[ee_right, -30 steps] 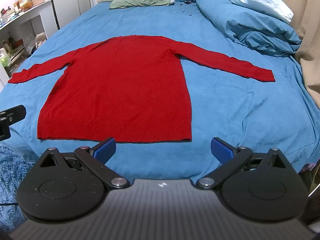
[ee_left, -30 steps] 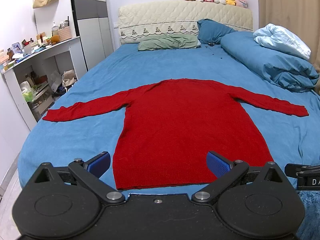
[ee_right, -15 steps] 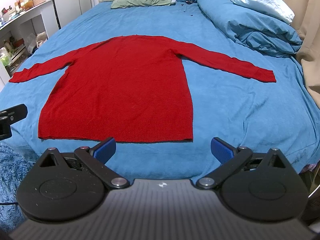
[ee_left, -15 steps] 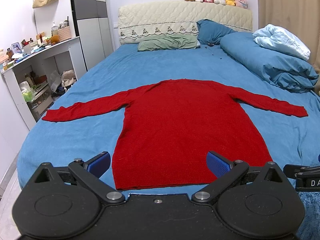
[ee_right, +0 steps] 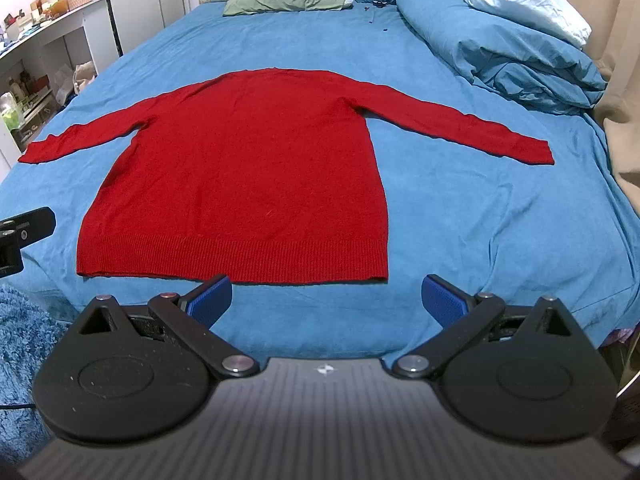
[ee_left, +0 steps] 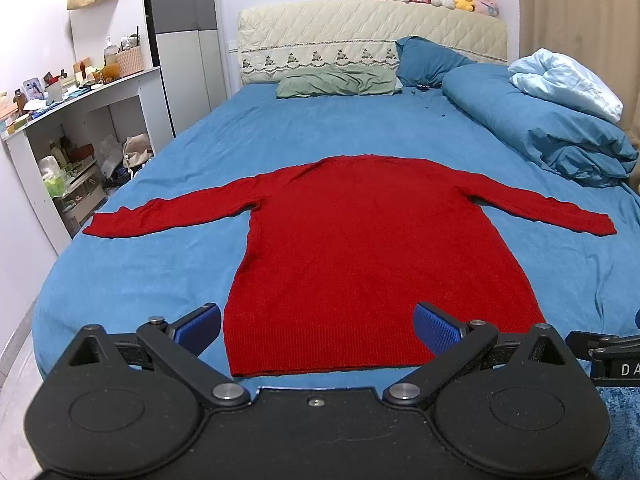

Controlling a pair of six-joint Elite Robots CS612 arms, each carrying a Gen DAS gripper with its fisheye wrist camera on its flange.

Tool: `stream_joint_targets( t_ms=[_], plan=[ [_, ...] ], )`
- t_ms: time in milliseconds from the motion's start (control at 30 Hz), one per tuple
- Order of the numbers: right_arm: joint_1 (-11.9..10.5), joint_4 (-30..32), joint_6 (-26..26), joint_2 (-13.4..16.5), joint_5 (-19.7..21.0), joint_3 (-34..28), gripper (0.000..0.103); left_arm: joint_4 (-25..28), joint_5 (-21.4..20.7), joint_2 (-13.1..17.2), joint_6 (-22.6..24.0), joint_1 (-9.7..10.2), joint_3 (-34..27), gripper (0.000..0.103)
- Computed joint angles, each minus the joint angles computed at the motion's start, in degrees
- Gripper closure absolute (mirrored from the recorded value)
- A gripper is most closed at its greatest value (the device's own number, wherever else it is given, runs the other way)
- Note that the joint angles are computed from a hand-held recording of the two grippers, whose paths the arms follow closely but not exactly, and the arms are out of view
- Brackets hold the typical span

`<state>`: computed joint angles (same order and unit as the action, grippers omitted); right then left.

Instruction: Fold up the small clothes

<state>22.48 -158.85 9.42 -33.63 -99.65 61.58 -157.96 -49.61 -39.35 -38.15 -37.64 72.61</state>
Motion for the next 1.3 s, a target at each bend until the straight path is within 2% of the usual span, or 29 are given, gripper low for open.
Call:
stream_joint_targets(
  t_ms=[1300],
  plan=[
    [0.0,-0.5,-1.2,0.0,0.0,0.3,0.0,0.9,0.0,0.1,-1.1,0.33,-0.3,0.0]
  ],
)
